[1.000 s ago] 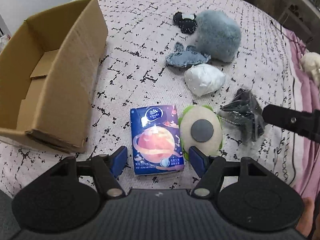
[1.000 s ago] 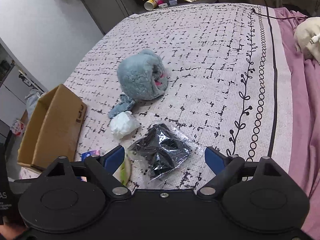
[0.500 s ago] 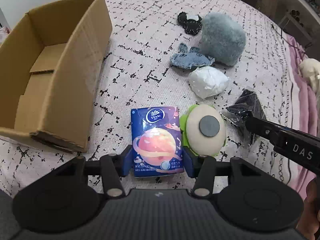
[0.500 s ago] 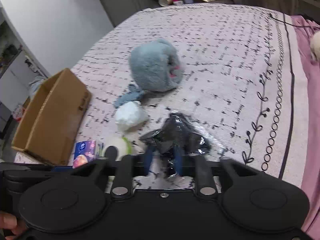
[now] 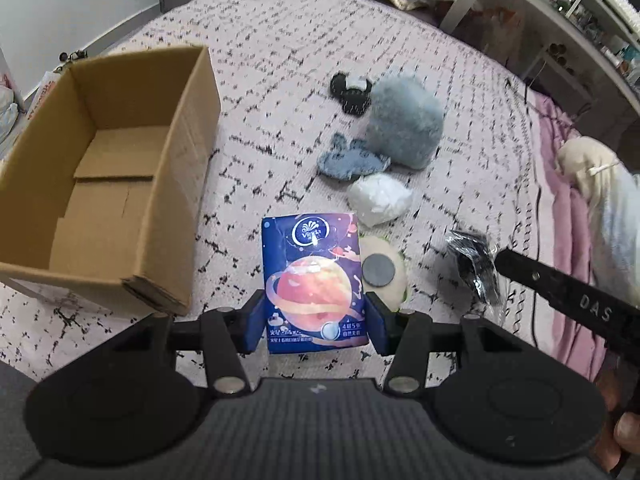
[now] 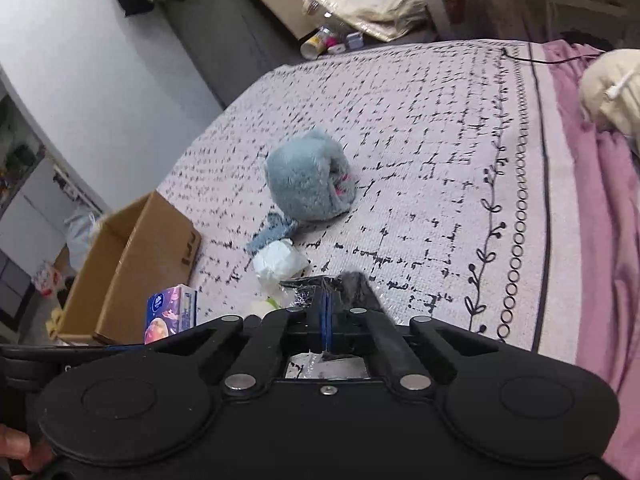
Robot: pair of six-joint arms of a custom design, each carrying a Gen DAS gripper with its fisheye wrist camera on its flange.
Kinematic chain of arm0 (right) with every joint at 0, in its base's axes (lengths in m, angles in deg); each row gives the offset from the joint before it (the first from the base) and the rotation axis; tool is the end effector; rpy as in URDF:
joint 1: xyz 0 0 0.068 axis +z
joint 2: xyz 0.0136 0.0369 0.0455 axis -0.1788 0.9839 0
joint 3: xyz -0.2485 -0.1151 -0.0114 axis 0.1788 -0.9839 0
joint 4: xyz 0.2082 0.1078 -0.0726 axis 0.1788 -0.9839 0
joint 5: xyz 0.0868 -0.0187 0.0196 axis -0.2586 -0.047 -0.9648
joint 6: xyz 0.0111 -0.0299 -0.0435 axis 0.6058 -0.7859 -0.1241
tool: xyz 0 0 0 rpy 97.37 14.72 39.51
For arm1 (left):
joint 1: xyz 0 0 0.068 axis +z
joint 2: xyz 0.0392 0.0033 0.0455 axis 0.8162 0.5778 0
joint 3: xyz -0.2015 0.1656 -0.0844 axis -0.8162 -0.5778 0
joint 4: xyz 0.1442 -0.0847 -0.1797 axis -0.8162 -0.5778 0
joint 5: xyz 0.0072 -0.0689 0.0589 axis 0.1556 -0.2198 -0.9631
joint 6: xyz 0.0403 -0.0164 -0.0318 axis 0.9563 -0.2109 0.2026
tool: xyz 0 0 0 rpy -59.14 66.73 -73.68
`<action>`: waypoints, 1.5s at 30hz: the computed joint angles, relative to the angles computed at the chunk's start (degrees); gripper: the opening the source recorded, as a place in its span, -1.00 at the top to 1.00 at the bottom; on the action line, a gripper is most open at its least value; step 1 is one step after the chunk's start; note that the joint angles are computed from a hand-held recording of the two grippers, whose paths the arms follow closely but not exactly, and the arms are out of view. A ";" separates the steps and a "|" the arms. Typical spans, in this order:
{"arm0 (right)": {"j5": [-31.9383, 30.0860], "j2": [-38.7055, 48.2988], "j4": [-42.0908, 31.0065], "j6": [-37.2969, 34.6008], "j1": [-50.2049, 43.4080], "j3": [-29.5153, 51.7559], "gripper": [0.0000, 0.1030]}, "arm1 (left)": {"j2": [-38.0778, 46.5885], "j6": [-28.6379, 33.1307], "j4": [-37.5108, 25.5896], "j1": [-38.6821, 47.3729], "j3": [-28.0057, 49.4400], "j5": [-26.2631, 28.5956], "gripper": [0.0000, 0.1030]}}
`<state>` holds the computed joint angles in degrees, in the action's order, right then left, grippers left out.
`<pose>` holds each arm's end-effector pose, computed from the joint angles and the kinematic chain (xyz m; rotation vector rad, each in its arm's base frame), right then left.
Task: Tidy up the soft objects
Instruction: 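Carry the tissue pack and black bag with both tools over the cardboard box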
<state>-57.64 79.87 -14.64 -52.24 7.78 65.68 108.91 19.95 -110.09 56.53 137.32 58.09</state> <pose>0.2293 0.0721 0.1709 0.4140 2.3335 0.3828 0.2852 -0.0013 0.1946 0.2778 2.6645 -0.3366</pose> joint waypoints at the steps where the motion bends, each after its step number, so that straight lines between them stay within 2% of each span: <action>1: 0.54 -1.25 -0.47 1.07 0.30 -0.38 1.00 | -0.58 0.33 -0.25 0.43 0.10 0.48 0.03; 11: 7.03 -7.93 -5.03 6.50 5.23 0.78 1.00 | -3.69 3.01 -3.53 4.99 3.34 5.07 0.03; 19: 11.70 -8.64 -6.86 8.48 9.08 3.22 1.00 | -3.63 4.24 -4.06 8.32 5.41 7.21 0.02; 24: 13.48 -6.98 -6.74 9.46 11.23 5.19 1.00 | -2.77 4.99 -4.37 10.21 7.10 8.19 0.02; 30: 12.80 -4.99 -3.79 9.60 12.81 6.74 1.00 | -0.68 5.44 -4.63 12.79 9.74 9.40 0.02; 45: 11.09 7.18 2.11 8.19 15.77 14.50 1.00 | 7.90 5.03 -3.91 17.81 18.33 9.71 0.02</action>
<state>-46.55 87.05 -12.52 -44.05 23.55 80.19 116.80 24.98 -114.00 74.35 155.65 67.80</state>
